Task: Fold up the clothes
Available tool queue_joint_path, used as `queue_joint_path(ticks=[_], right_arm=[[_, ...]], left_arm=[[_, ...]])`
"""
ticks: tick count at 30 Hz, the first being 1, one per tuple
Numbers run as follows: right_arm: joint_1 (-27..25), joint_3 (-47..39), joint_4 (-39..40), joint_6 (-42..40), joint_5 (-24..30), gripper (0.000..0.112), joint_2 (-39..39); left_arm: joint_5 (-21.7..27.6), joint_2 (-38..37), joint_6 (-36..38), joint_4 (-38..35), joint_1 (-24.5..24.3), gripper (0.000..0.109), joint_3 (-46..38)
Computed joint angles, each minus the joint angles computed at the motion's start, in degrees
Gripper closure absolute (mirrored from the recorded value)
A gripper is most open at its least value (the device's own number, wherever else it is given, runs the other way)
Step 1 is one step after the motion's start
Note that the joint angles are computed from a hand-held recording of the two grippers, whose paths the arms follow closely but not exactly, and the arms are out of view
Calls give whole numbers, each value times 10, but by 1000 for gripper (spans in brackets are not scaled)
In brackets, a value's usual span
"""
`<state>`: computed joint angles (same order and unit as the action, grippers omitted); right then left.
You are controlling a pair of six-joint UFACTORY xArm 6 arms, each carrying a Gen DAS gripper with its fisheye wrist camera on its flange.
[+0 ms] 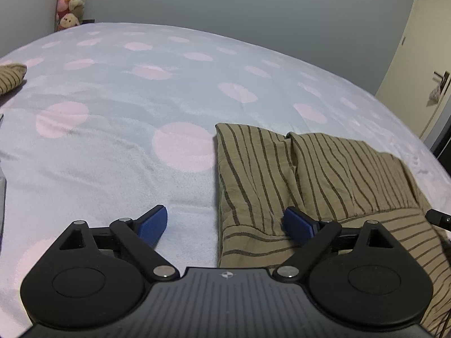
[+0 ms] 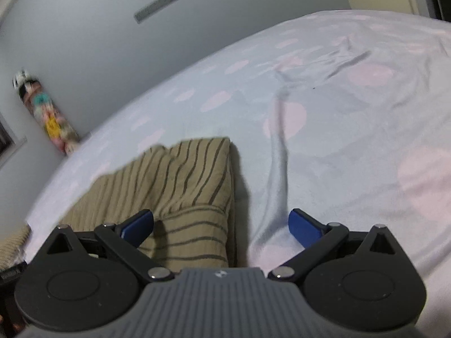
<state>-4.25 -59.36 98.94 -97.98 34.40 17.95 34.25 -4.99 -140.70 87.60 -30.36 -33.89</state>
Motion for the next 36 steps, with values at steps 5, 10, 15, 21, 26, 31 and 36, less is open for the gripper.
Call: queue_joint_path(ticks=[5,10,15,21,26,31,36], right_arm=[[26,10,-3,-22,-47,10,-13],[16,-3,-67,12,-26,10,-5],[12,-8,-87,-27,-17,10,2],[19,-2,-69,-66,-33,10,-2],[10,3,-58,-73,-12,10,-9],[-21,-8,-110,2,74,11,-9],[-32,-17,-125,37,94,42,-7]], left_arm=[[12,3,-5,-15,-7,17,-4],[10,-1,-26,-2,-6,17,0],[13,-2,-33,10,-7,17,2],[10,-2,-15,16,-5,17,1],[-2,-11,0,34,1,17,3],[-58,-32,-59,103,29,26,15],[-107,-42,-145,178,56,40,21]])
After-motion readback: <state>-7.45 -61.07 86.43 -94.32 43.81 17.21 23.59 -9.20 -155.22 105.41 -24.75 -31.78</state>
